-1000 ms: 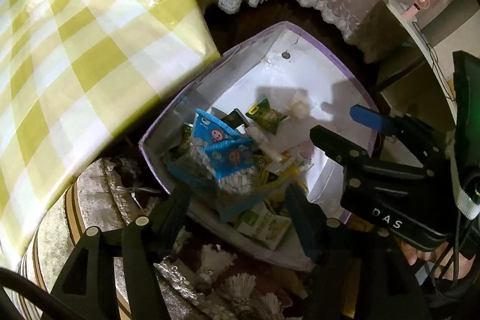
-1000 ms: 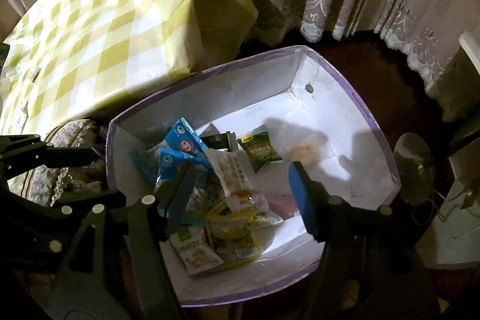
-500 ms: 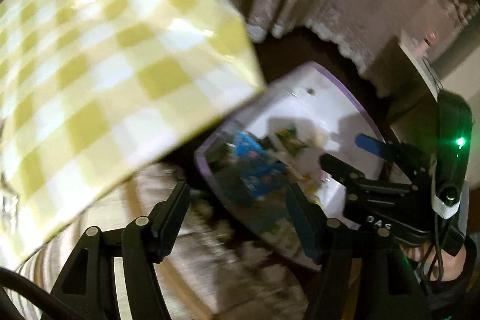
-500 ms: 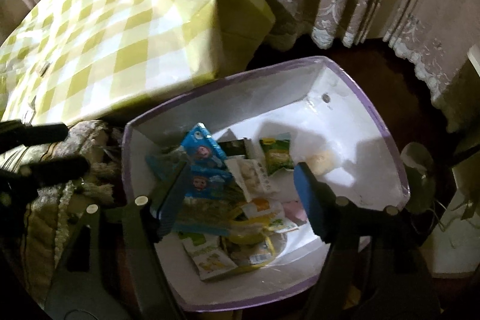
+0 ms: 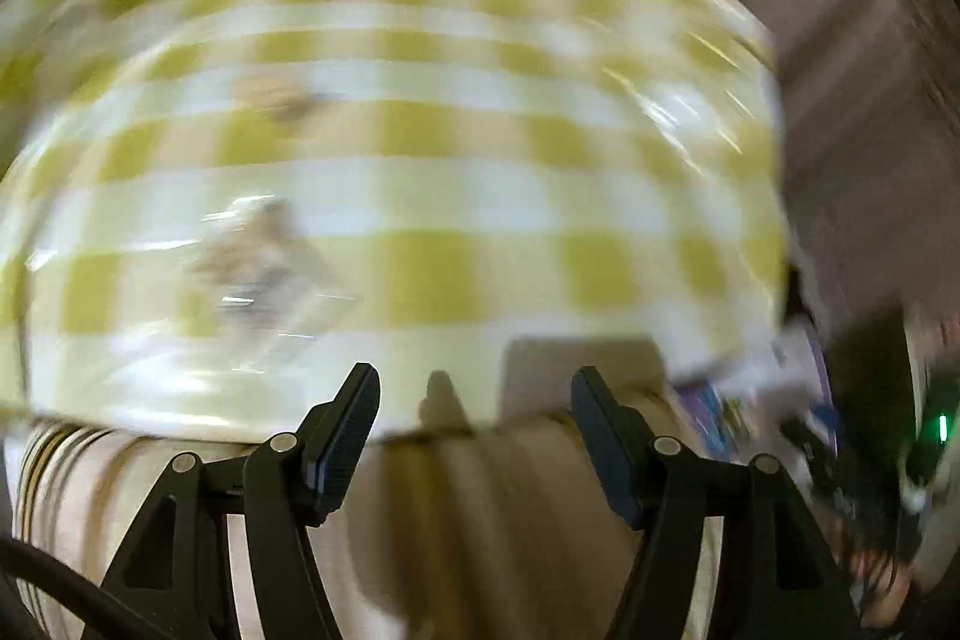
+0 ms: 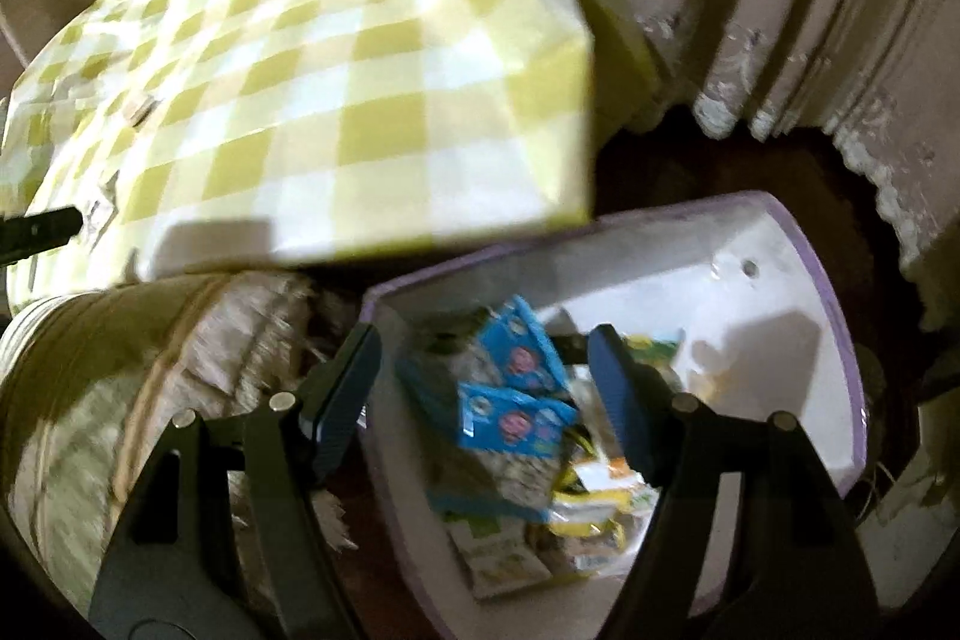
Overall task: Organize snacks
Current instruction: 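Move both open tools back over the table, then grasp the white-brown nut packet with the left tool while the right tool grasps the clear cookie packet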
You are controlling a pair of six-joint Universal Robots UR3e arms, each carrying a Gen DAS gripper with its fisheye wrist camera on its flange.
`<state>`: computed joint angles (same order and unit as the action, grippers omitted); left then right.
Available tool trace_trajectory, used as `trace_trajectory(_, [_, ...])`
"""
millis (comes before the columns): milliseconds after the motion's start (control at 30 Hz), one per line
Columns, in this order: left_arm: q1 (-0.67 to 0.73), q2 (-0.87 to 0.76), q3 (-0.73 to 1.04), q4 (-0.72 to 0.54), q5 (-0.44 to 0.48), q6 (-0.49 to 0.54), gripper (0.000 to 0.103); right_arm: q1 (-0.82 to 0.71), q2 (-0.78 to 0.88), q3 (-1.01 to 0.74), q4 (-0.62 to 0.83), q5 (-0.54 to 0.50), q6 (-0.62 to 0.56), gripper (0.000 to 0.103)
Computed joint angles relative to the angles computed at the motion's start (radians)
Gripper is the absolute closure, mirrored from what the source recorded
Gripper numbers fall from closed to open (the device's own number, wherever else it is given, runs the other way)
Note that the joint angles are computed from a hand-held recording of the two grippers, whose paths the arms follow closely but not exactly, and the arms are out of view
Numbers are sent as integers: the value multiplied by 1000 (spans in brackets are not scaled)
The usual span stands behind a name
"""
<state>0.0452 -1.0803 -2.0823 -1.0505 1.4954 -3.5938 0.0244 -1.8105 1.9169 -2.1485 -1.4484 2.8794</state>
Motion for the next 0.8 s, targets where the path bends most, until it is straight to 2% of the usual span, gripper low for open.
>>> trace_trajectory(67, [118, 98, -59, -39, -14, 11, 29, 45, 48, -35, -13, 2, 15, 29])
trace_trajectory(200, [358, 214, -132, -118, -114, 82, 29, 130, 145, -117, -39, -11, 46, 24])
trace_trajectory(300, [382, 166, -153, -72, -131, 65, 29, 176, 209, -178, -58, -14, 58, 23])
trace_trajectory(500, [388, 35, -162, 25, -107, 8, 29, 242, 352, -329, -78, -3, 84, 23])
trace_trajectory(533, [409, 40, -166, 17, -110, 29, 29, 251, 377, -355, -80, -1, 89, 23])
trace_trajectory(700, [294, -128, -105, 122, -3, -14, 29, 296, 494, -491, -76, 10, 99, 21])
trace_trajectory(800, [220, -220, -43, 134, 73, -4, 29, 323, 567, -578, -68, 11, 105, 21])
